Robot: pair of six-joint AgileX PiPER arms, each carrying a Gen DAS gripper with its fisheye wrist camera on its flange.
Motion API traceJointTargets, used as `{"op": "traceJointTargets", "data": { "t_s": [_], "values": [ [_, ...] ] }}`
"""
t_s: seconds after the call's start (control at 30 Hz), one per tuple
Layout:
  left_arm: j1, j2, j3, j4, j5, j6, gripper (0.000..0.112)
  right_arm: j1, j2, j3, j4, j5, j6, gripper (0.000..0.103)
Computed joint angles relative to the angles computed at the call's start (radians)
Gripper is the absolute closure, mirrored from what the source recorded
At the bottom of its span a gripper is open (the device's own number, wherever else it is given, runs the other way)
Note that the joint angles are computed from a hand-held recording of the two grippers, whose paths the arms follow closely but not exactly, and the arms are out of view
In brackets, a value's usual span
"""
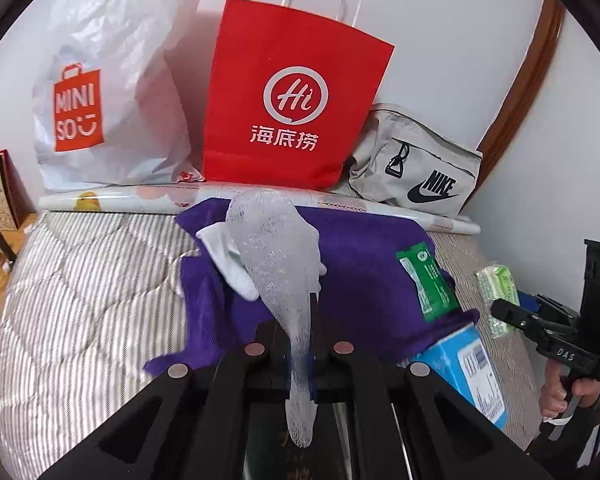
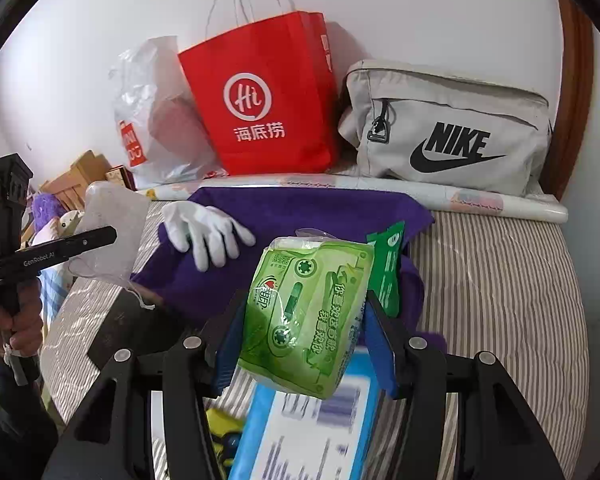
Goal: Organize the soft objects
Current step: 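Carry the mesh bag in the left tool and tissue pack in the right tool onto the purple towel, then open the left tool releasing the mesh bag while the right tool releases the tissue pack on the towel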
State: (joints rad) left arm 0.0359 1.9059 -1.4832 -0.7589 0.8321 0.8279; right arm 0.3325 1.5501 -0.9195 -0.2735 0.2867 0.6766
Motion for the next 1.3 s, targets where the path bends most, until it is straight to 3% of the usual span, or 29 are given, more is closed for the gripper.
{"op": "traceJointTargets", "data": {
  "t_s": [0.27, 0.6, 0.9, 1.17, 1.23, 1.3],
  "values": [
    [-0.050, 0.119, -0.166, 0.057, 0.051, -0.104, 0.106, -0.056, 0.117, -0.085, 0.099, 0.000, -0.142, 0.048],
    [-0.089, 0.260, -0.307, 0.161, 0.100, -0.204, 0.106, -0.104, 0.302, -0.247, 0.282, 0.090, -0.374, 0.048],
    [-0.105, 0.323, -0.369, 0.214, 0.136, -0.249, 0.106, -0.112, 0.389, -0.344, 0.324, 0.167, -0.431, 0.048],
    [-0.118, 0.324, -0.357, 0.242, 0.115, -0.255, 0.106, -0.124, 0.421, -0.361, 0.358, 0.183, -0.451, 0.047],
    [-0.121, 0.321, -0.358, 0.258, 0.115, -0.265, 0.099, -0.128, 0.415, -0.353, 0.365, 0.181, -0.454, 0.047],
    [-0.122, 0.309, -0.344, 0.264, 0.095, -0.275, 0.083, -0.129, 0.414, -0.354, 0.357, 0.180, -0.442, 0.045]
  ]
}}
